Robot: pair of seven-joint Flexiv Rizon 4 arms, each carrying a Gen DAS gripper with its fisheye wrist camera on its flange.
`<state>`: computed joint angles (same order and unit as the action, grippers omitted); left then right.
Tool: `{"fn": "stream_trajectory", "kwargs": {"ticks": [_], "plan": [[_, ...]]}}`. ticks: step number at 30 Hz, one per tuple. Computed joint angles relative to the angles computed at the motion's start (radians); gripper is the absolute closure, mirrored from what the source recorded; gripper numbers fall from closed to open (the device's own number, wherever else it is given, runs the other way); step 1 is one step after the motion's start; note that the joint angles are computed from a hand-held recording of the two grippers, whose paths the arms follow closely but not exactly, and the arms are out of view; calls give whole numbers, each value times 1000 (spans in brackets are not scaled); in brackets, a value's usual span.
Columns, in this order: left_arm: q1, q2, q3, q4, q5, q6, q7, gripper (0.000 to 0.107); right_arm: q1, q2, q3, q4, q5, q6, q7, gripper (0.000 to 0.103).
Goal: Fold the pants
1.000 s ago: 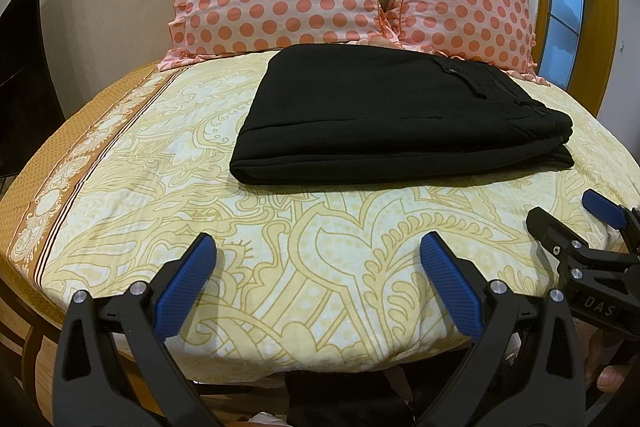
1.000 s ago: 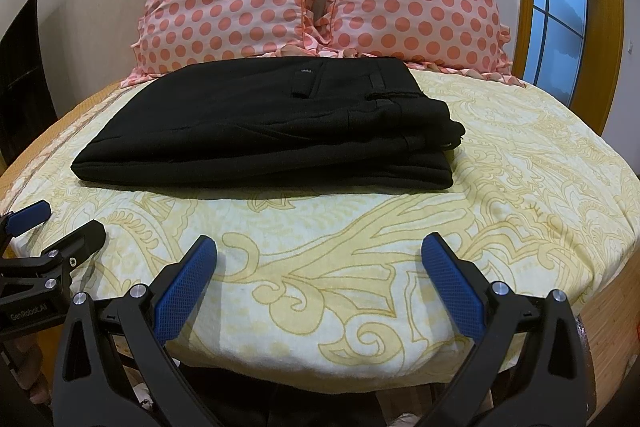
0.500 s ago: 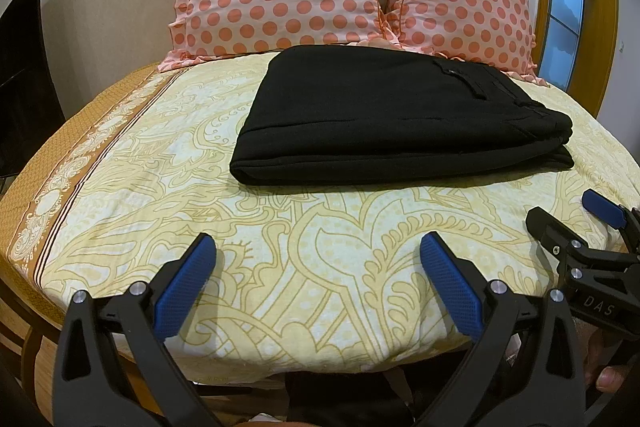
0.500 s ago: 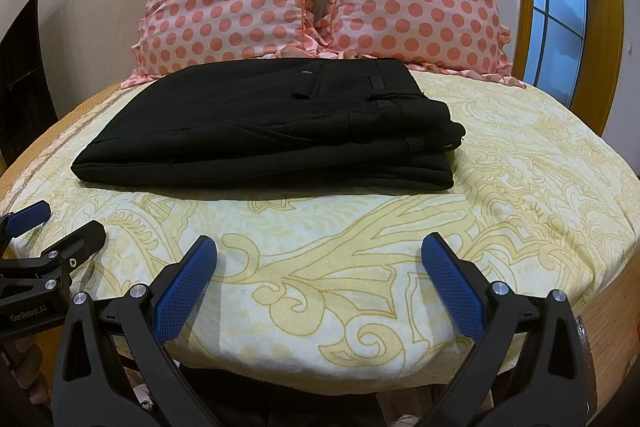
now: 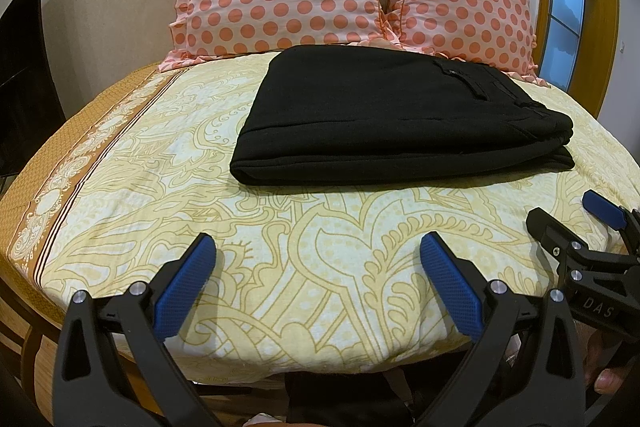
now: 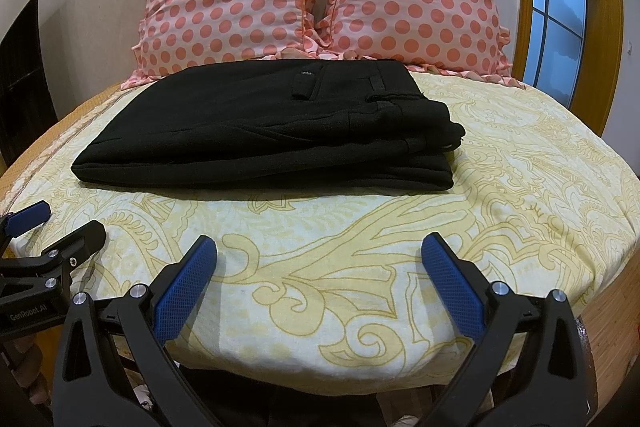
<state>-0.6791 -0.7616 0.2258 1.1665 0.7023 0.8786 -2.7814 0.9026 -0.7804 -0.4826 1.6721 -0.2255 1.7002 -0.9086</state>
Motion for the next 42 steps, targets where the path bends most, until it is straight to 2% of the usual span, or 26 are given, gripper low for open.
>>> {"fn": "stream_trajectory", "kwargs": {"ticks": [42], "plan": [[-1,-4,0,-6,2,-4,-3,5,24,-11,-25,-1,17,3,9,1]]}}
